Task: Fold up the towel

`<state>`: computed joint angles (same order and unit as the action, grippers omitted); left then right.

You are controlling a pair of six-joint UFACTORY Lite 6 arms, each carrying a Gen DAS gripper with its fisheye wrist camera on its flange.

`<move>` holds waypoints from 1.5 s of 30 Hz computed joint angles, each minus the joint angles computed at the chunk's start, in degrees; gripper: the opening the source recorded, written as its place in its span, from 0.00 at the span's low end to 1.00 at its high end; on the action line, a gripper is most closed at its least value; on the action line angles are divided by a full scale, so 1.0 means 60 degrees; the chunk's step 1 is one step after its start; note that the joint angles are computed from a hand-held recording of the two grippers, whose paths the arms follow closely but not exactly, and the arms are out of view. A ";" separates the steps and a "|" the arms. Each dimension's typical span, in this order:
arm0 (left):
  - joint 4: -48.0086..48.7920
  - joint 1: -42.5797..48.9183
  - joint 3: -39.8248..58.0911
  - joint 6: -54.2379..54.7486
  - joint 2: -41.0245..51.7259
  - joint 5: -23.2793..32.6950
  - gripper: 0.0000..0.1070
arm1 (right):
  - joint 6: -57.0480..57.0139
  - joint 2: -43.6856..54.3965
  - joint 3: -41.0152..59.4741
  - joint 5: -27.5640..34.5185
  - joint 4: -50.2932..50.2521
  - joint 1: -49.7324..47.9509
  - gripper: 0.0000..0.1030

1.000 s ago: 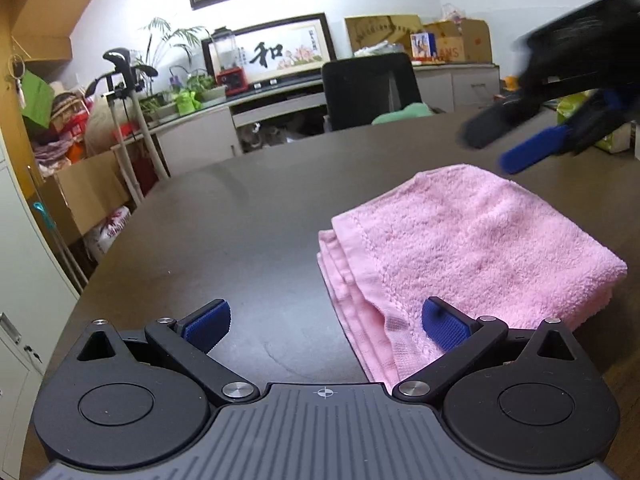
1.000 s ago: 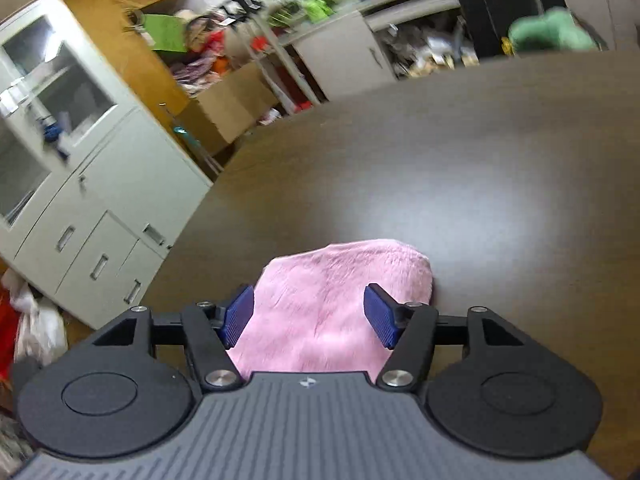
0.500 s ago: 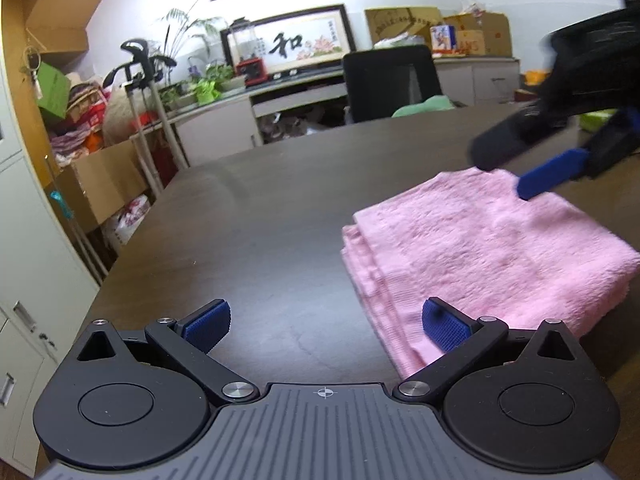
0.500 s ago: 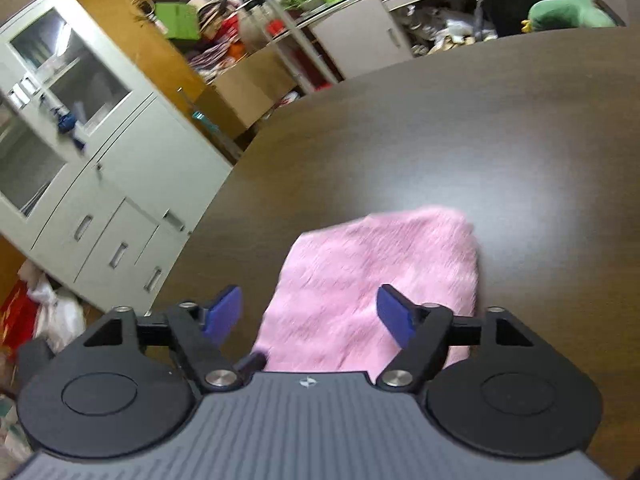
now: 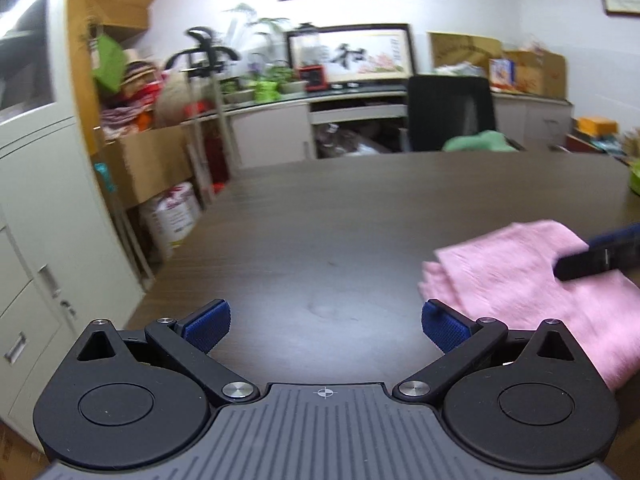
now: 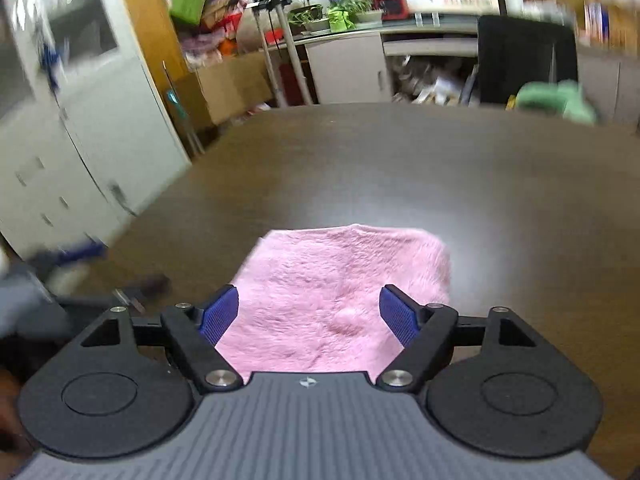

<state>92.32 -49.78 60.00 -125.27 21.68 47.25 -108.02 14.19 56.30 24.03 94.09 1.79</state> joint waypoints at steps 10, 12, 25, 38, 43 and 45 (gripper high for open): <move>-0.0828 0.0234 -0.0122 0.0251 -0.0426 -0.0029 0.96 | -0.4189 0.0691 0.0038 -0.1421 0.3369 0.1758 0.76; -0.0837 0.0211 -0.0157 0.0271 -0.0465 -0.0040 0.96 | -0.4011 0.0417 -0.0225 -0.1237 0.3184 0.1613 0.76; -0.0852 0.0342 -0.0114 0.0196 -0.0451 -0.0236 0.96 | -0.6350 -0.0102 -0.1481 -0.1157 0.5158 0.2324 0.90; -0.0620 0.0297 -0.0148 0.0120 -0.0398 -0.0373 0.96 | -0.5256 0.1745 0.0754 -0.1362 0.4028 0.0831 0.91; -0.0294 0.0130 -0.0051 0.0109 -0.0162 -0.0610 0.96 | -0.4300 0.1963 0.0928 -0.0152 0.2436 -0.0036 0.90; 0.0092 0.0050 -0.0126 -0.0160 -0.0160 -0.0847 0.96 | -0.3249 0.1503 0.0592 0.0945 0.1397 -0.0680 0.90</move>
<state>92.87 -49.48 59.24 -126.23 20.73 42.17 -127.52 23.21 59.85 29.70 102.47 -2.29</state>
